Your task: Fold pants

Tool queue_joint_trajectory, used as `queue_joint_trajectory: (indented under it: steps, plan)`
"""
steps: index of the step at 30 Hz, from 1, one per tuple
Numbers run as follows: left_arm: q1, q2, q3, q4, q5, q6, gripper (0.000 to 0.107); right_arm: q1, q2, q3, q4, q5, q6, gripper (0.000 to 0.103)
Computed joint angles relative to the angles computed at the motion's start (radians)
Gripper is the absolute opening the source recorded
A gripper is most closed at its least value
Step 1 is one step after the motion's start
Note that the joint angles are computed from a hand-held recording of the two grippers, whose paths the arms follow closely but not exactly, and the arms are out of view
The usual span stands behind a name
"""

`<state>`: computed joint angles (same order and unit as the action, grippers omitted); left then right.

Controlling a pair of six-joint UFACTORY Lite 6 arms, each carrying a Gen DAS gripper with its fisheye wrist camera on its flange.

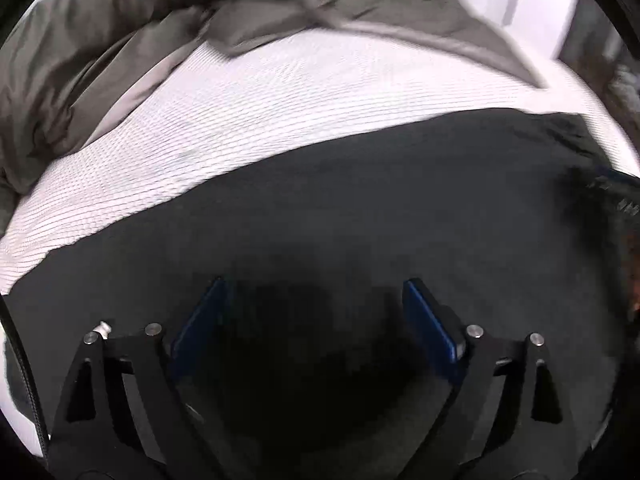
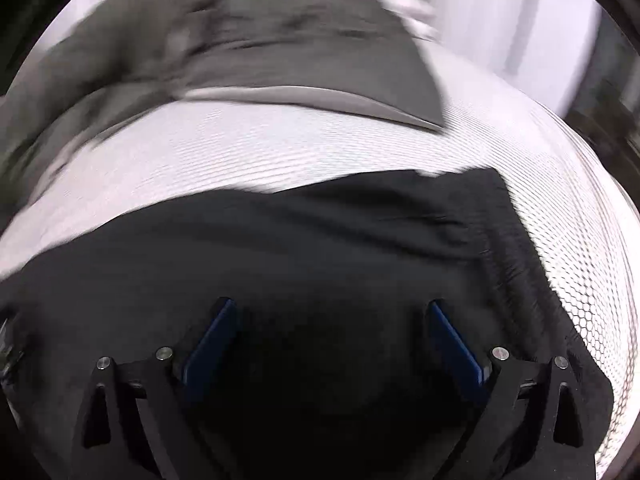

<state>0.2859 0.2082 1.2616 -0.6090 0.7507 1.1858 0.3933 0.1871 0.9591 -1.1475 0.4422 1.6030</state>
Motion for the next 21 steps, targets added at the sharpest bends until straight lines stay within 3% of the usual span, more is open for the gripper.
queue_joint_trajectory:
  steps: [2,4,7,9,12,15,16,19,21]
  plan:
    - [0.008,-0.072,-0.079,-0.044,0.052,0.106,0.090,0.150,-0.052,-0.046,-0.030,0.059,0.016,0.097]
    - [-0.021,-0.182,-0.220,-0.020,0.014,0.148,0.090,0.229,-0.022,-0.039,0.001,0.100,-0.025,0.097]
    - [-0.029,-0.207,-0.302,0.037,-0.058,0.111,0.091,0.208,0.052,-0.062,0.007,0.029,-0.090,0.097]
    - [0.050,-0.183,-0.282,0.001,-0.030,0.151,0.095,0.146,-0.020,-0.161,-0.068,0.000,0.003,0.098]
    - [0.140,-0.187,-0.267,0.014,-0.037,0.172,0.096,0.034,-0.082,-0.232,-0.093,0.173,0.103,0.098]
    - [0.228,-0.185,-0.257,0.016,-0.080,0.225,0.098,-0.076,-0.153,-0.297,-0.127,0.133,0.179,0.098]
    - [0.249,-0.142,-0.217,0.015,-0.091,0.229,0.098,-0.067,-0.158,-0.293,-0.127,0.138,0.173,0.098]
    - [0.368,-0.077,-0.109,-0.036,-0.005,0.311,0.092,0.049,-0.218,-0.302,-0.118,0.241,0.157,0.098]
    - [0.441,-0.009,-0.026,-0.067,0.020,0.369,0.093,0.112,-0.282,-0.305,-0.142,0.211,0.173,0.098]
